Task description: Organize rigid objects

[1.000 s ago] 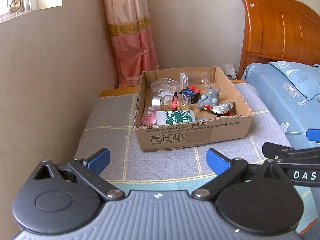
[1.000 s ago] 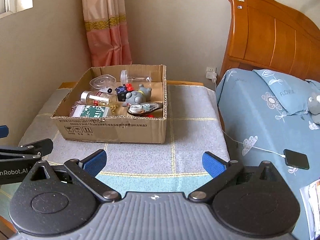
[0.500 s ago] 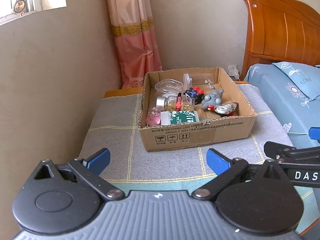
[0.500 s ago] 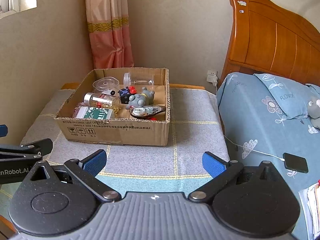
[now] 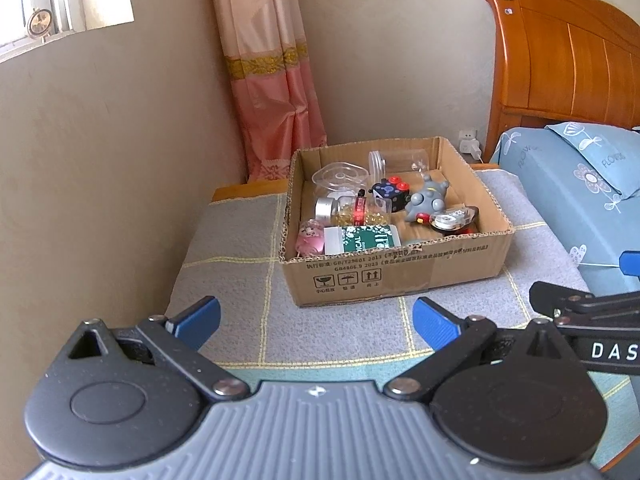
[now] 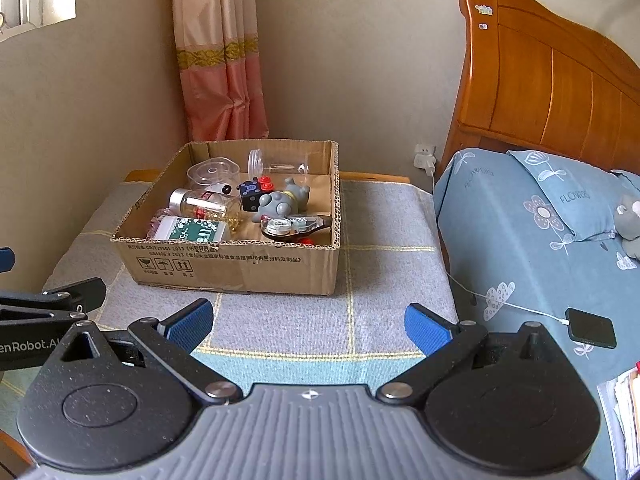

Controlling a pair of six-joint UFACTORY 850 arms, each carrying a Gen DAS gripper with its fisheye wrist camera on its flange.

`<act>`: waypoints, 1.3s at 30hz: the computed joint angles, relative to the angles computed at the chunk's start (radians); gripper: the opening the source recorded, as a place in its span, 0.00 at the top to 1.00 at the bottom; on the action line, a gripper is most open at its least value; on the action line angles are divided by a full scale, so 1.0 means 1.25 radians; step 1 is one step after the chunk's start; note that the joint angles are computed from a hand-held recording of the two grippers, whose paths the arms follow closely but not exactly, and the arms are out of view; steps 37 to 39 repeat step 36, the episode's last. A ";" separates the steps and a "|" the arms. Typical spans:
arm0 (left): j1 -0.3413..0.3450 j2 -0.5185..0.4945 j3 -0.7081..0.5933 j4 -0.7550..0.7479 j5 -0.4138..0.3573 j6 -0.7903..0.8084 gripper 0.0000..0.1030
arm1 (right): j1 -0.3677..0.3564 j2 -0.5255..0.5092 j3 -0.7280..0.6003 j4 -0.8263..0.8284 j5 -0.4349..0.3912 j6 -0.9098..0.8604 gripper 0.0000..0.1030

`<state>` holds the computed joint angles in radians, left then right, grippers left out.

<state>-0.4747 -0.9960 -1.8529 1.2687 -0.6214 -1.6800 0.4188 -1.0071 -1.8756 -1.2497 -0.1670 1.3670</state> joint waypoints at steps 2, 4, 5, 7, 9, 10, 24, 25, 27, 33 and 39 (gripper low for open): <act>0.000 -0.002 -0.003 -0.003 -0.003 0.003 0.01 | 0.000 0.000 0.001 -0.013 -0.001 0.012 0.00; 0.000 -0.006 -0.008 -0.007 -0.006 0.007 0.01 | 0.000 0.001 0.002 -0.015 0.002 0.012 0.00; 0.000 -0.006 -0.009 -0.008 -0.006 0.009 0.01 | 0.001 0.001 0.001 -0.017 0.001 0.012 0.00; 0.000 -0.005 -0.007 -0.006 -0.006 0.007 0.01 | 0.001 0.000 0.001 -0.022 -0.002 0.016 0.00; 0.000 -0.005 -0.007 -0.004 -0.007 0.006 0.01 | 0.002 0.002 0.004 -0.034 -0.005 0.027 0.00; 0.000 -0.005 -0.007 -0.004 -0.008 0.006 0.01 | 0.002 0.002 0.004 -0.037 -0.005 0.030 0.00; -0.001 -0.009 -0.012 -0.006 -0.012 0.011 0.01 | 0.002 0.003 0.006 -0.044 -0.004 0.037 0.00; -0.001 -0.008 -0.013 -0.006 -0.012 0.011 0.01 | 0.002 0.003 0.005 -0.044 -0.004 0.036 0.00; -0.001 -0.009 -0.014 -0.007 -0.013 0.012 0.01 | 0.002 0.004 0.006 -0.047 -0.005 0.039 0.00; -0.002 -0.008 -0.016 -0.008 -0.017 0.015 0.01 | 0.002 0.005 0.007 -0.050 -0.005 0.042 0.00; -0.002 -0.010 -0.019 -0.008 -0.019 0.015 0.01 | 0.001 0.006 0.008 -0.056 -0.003 0.048 0.00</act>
